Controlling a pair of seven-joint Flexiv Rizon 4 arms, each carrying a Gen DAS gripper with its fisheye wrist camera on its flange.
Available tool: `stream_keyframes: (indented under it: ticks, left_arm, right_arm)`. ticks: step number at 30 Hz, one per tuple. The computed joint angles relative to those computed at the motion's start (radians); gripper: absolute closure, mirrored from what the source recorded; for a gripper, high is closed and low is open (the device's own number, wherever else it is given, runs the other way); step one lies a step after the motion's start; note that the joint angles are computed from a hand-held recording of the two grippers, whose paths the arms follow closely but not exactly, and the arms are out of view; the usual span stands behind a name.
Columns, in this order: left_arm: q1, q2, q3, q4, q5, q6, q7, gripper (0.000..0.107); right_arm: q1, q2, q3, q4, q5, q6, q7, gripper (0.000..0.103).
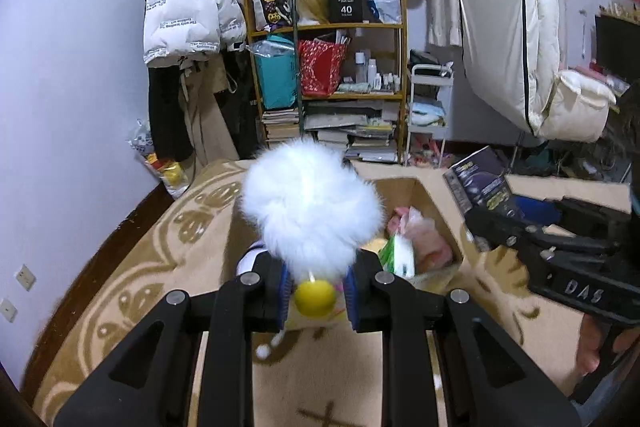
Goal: Organize soft objects
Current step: 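Lift the pompom plush and tissue pack into the box and open both tools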
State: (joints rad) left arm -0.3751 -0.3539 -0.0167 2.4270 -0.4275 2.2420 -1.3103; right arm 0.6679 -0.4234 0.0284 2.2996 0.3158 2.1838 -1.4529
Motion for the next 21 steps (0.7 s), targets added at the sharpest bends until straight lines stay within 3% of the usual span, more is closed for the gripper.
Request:
stream_keyframes:
  ticks: [6,12,21]
  left_arm:
    - [0.022,-0.041,-0.005,-0.072,0.041,-0.036,0.016,0.086]
    - [0.090,-0.069,-0.027,-0.127,0.125,-0.107,-0.046,0.086]
    - [0.120,-0.111,-0.027,-0.184,0.187,-0.214,-0.089,0.082]
  right_arm:
    - [-0.049,-0.043,0.009,-0.054,-0.074,-0.030,0.025,0.053]
    - [-0.079,-0.093,0.003,-0.102,-0.135,-0.068,0.061,0.053]
    - [-0.216,-0.178,0.072,-0.156,-0.290,-0.088,0.181,0.052]
